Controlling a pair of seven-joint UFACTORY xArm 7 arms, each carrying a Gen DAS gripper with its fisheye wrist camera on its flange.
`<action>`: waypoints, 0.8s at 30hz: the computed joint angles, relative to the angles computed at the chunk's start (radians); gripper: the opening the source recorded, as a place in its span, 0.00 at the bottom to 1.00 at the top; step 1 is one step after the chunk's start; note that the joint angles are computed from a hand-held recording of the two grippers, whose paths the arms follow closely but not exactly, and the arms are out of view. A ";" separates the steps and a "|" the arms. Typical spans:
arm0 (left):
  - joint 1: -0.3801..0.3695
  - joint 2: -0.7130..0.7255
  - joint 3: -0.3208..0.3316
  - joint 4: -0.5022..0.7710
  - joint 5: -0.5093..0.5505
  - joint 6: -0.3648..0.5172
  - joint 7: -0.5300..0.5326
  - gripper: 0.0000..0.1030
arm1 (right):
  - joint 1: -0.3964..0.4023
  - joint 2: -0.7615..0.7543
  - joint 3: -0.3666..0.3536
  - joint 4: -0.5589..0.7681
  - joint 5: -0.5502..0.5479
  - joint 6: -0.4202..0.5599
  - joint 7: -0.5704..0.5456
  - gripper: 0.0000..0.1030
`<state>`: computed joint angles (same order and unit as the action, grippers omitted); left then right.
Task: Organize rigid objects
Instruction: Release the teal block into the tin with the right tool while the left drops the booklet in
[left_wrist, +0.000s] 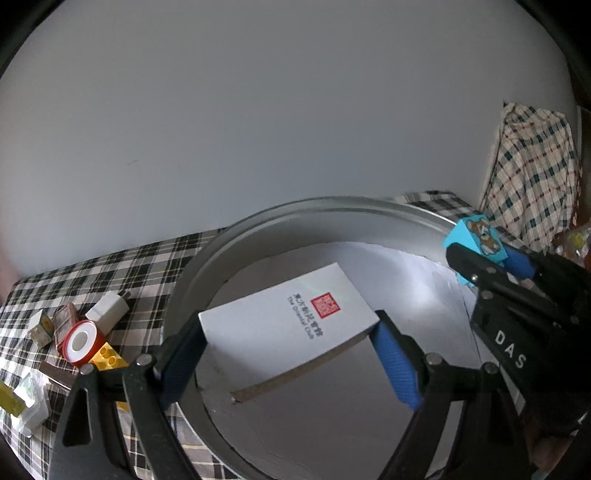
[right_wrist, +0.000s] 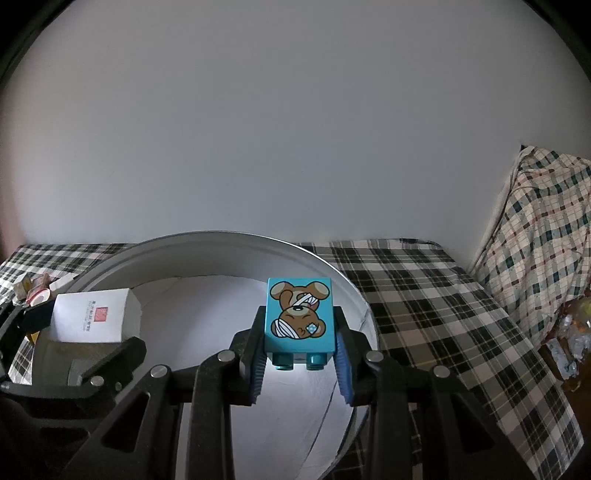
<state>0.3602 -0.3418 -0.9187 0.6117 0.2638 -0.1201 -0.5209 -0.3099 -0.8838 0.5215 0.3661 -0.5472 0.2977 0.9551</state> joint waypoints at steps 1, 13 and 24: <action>-0.012 0.011 0.008 0.008 -0.001 0.022 0.002 0.87 | 0.009 0.010 -0.010 0.002 0.004 -0.002 -0.007 0.33; -0.059 -0.069 0.076 -0.080 -0.049 -0.077 -0.008 1.00 | -0.164 -0.369 0.154 -0.110 0.009 -0.108 0.221 0.99; -0.024 -0.174 0.127 -0.208 -0.167 -0.200 0.144 0.99 | -0.146 -0.422 0.223 -0.108 0.073 -0.048 0.246 0.99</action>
